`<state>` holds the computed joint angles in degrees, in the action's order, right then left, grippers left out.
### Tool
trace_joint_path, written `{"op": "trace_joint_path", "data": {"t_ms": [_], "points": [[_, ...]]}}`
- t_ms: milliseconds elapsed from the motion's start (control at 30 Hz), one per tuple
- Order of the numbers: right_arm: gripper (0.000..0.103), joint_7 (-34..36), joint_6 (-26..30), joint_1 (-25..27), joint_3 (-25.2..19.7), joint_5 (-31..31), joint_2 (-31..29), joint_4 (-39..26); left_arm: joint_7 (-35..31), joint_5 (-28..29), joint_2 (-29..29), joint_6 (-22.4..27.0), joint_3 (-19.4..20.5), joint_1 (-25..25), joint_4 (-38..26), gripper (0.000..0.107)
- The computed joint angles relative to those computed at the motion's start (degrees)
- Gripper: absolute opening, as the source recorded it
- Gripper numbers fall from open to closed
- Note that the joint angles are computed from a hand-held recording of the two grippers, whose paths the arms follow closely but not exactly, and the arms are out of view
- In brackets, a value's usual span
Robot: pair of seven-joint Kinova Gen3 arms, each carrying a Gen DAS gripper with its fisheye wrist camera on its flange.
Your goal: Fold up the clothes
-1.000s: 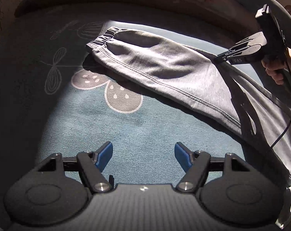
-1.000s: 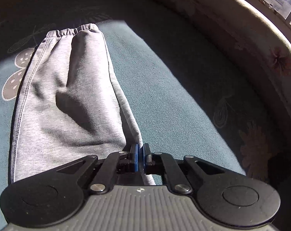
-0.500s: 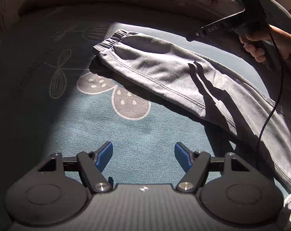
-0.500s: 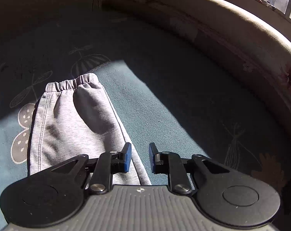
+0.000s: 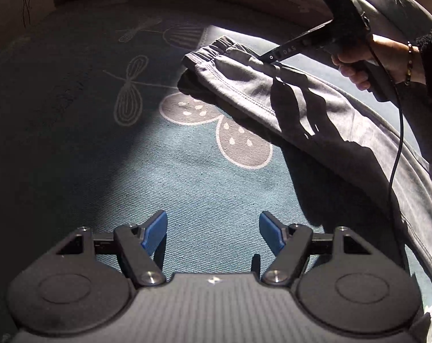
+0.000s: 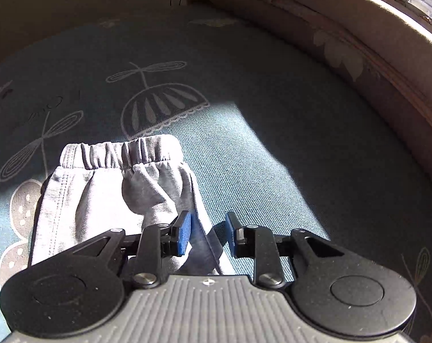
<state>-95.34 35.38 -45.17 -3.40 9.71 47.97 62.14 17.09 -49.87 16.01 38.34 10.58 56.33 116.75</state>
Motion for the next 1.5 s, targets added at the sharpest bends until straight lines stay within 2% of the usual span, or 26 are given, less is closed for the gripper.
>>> {"op": "trace_joint_path", "data": {"t_ms": [67,100,233,333,400,467,500,567,600,667,733,800,867,933,1000,1033,1100,1233,1333,1400,1500], "points": [[0.004,1.37,2.64,1.52,-2.84,0.07,0.65,-2.16,0.89,-0.31,-0.09,-0.10,-0.27,0.06,0.35,0.071],[0.004,1.07,3.20,1.68,-3.64,1.50,0.60,-2.45,1.37,-0.48,-0.14,-0.14,-0.36,0.05,0.53,0.071],[0.003,-6.90,1.21,-0.49,-0.94,9.10,0.36,-2.04,2.90,-1.73,-0.30,-1.07,-0.55,-0.24,1.07,0.071],[0.007,-8.29,4.56,0.15,-3.08,12.07,2.26,-5.16,2.88,-1.99,0.03,-0.97,-0.38,-0.28,0.84,0.071],[0.010,-9.41,3.26,-2.07,-0.28,12.49,1.43,-3.77,2.94,-2.09,0.19,-0.54,-0.32,-0.06,0.59,0.071],[0.014,-11.71,-0.84,-4.84,3.96,11.64,-0.78,-0.10,3.35,-2.57,0.29,-0.17,-0.34,0.33,0.54,0.071],[0.014,-11.99,-2.88,-5.44,4.67,10.88,-1.91,1.63,3.36,-2.49,0.33,-0.10,-0.27,0.30,0.48,0.071],[0.014,-9.81,-4.22,-4.96,3.04,8.55,-3.35,3.15,3.23,-2.16,0.40,-0.04,-0.16,0.20,0.32,0.071],[0.014,-8.28,-3.51,-4.00,0.79,7.89,-3.26,2.87,3.20,-1.93,0.42,-0.26,-0.15,0.06,0.26,0.071],[0.013,-7.95,-0.64,-2.93,-3.18,9.08,-2.19,1.13,3.86,-2.16,0.45,-0.44,-0.38,0.28,0.23,0.071],[0.013,-10.23,1.25,-4.18,-3.73,11.21,-0.14,-0.68,4.36,-2.62,0.51,-0.78,-0.51,0.45,0.23,0.071],[0.013,-14.55,0.95,-6.98,-0.72,11.03,2.00,-2.48,3.88,-2.29,0.70,-0.47,-0.30,0.52,-0.20,0.071],[0.013,-18.93,-1.69,-10.60,4.53,9.21,2.95,-2.88,3.21,-2.02,0.73,-0.20,-0.09,0.69,-0.63,0.071],[0.014,-22.87,-5.68,-12.25,7.46,6.89,1.57,0.10,3.08,-2.42,0.58,0.30,-0.01,1.29,-0.76,0.071],[0.019,-27.10,-9.42,-12.34,7.37,6.86,-1.65,5.09,2.06,-1.88,0.58,0.98,0.45,1.40,-1.15,0.071],[0.024,-29.10,-9.91,-12.15,6.78,7.11,-3.79,7.75,1.54,-1.41,0.58,1.34,0.64,1.40,-1.35,0.071],[0.025,-33.76,-9.93,-14.00,8.47,8.38,-8.09,13.06,1.77,-1.20,0.44,1.14,0.64,1.57,-1.26,0.071],[0.025,-43.07,-5.97,-23.03,18.86,11.42,-14.99,23.67,1.94,-0.80,0.63,0.46,0.67,1.76,-1.47,0.071],[0.025,-48.59,-6.40,-27.56,26.01,10.04,-16.39,31.10,0.95,-0.54,1.04,0.16,0.70,2.01,-2.12,0.071],[0.025,-49.96,-9.34,-27.00,27.32,8.39,-16.23,34.57,-0.99,-0.12,1.46,-0.06,0.89,2.00,-2.87,0.071],[0.024,-52.54,-16.24,-20.61,23.23,9.34,-16.84,38.03,-3.88,1.13,1.97,-0.11,0.99,2.31,-4.16,0.071]]}}
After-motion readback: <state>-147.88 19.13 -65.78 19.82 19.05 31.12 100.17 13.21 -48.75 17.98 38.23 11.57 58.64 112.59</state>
